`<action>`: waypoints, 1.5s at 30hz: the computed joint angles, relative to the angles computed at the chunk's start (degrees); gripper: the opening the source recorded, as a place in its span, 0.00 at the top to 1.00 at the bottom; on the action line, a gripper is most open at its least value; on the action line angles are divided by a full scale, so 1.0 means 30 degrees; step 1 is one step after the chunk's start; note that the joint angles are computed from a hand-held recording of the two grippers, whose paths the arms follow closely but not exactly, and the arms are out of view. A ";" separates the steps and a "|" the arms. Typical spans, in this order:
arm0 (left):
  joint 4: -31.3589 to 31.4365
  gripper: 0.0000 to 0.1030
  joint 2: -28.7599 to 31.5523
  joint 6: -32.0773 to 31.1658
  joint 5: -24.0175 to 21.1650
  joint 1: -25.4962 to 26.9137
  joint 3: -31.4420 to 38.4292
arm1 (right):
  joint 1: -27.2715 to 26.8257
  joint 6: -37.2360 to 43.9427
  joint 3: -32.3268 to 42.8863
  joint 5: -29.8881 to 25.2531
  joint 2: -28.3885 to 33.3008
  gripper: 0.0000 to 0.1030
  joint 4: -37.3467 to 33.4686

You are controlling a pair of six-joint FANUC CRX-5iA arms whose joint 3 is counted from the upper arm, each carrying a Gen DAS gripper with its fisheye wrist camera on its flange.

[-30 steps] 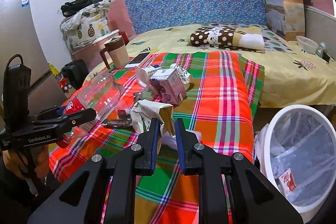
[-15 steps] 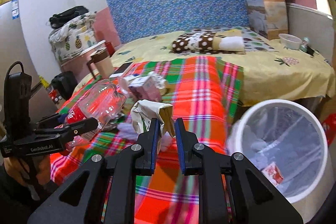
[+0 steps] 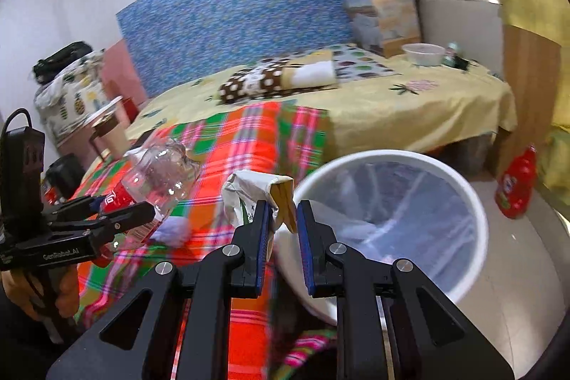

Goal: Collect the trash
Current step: 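Carry both items to the white bin and open the right tool over it, then open the left tool to drop the Coca-Cola bottle into the bin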

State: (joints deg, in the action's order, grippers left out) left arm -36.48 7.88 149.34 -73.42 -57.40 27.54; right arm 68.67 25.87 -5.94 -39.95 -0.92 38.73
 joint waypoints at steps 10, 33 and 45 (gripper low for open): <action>0.2608 0.36 0.2690 -0.3136 0.1651 0.1176 0.2202 | -0.0642 -0.1813 -0.1375 -0.1253 -0.0910 0.82 0.0488; 0.5731 0.35 0.5625 -0.6379 0.2237 0.2333 0.4509 | -0.1374 -0.0929 -0.1481 -0.2940 -0.0999 0.72 -0.1823; 0.5044 0.34 0.4437 -0.5505 0.3288 0.2119 0.3566 | -0.1084 -0.1541 -0.1566 -0.3007 -0.1160 0.70 -0.0691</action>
